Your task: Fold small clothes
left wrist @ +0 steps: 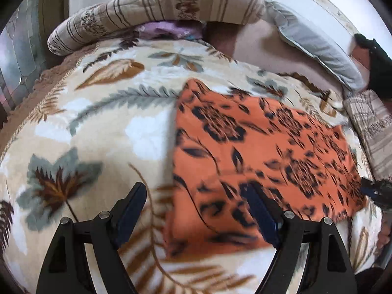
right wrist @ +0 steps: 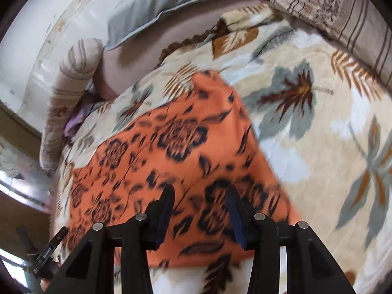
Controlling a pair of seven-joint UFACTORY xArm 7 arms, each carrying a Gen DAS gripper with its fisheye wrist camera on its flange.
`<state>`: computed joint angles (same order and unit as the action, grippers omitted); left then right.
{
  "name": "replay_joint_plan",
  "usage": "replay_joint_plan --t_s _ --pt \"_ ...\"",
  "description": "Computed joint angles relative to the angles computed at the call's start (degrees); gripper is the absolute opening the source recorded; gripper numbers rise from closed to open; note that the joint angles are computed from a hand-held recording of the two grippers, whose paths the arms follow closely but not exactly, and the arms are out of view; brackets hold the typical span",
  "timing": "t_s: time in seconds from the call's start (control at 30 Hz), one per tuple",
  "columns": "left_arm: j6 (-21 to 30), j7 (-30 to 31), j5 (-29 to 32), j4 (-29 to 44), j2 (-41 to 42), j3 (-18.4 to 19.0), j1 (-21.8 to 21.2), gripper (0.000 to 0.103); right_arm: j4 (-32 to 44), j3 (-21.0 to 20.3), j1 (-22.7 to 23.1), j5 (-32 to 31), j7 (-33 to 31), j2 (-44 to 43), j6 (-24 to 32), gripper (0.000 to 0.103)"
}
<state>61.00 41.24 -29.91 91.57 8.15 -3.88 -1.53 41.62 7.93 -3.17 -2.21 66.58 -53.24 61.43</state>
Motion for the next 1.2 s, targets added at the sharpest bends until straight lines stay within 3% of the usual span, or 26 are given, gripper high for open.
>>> replay_joint_plan --t_s 0.13,0.33,0.4,0.63,0.73,0.87,1.2 --pt "1.16 -4.93 11.56 -2.84 -0.12 1.06 -3.53 0.088 0.17 0.93 2.05 1.63 -0.13 1.94 3.34 0.049" --pt "-7.37 -3.99 11.18 -10.33 -6.66 0.04 -3.22 0.089 1.82 5.56 0.83 -3.23 2.51 -0.48 -1.53 0.05" --pt "-8.0 -2.49 9.32 -11.67 -8.11 0.34 -3.49 0.088 2.64 7.24 0.42 -5.52 2.67 0.32 -4.3 0.05" --pt "-14.16 -2.0 8.84 -15.46 -11.3 0.34 -5.57 0.089 6.32 9.38 2.35 -7.52 2.11 9.16 -9.29 0.045" --pt "-16.97 -2.77 10.85 -16.22 -11.05 -0.01 -6.48 0.089 7.22 9.11 3.55 -8.05 1.7 13.98 -10.51 0.045" --pt "-18.65 -6.11 14.69 -15.42 -8.8 -0.5 -7.23 0.089 8.27 7.03 6.16 -7.23 -0.15 20.47 -7.41 0.044" --pt "-20.66 -7.7 16.47 -15.05 -5.9 -1.04 -7.49 0.089 9.38 4.69 8.36 -8.12 -1.48 21.84 -6.47 0.047"
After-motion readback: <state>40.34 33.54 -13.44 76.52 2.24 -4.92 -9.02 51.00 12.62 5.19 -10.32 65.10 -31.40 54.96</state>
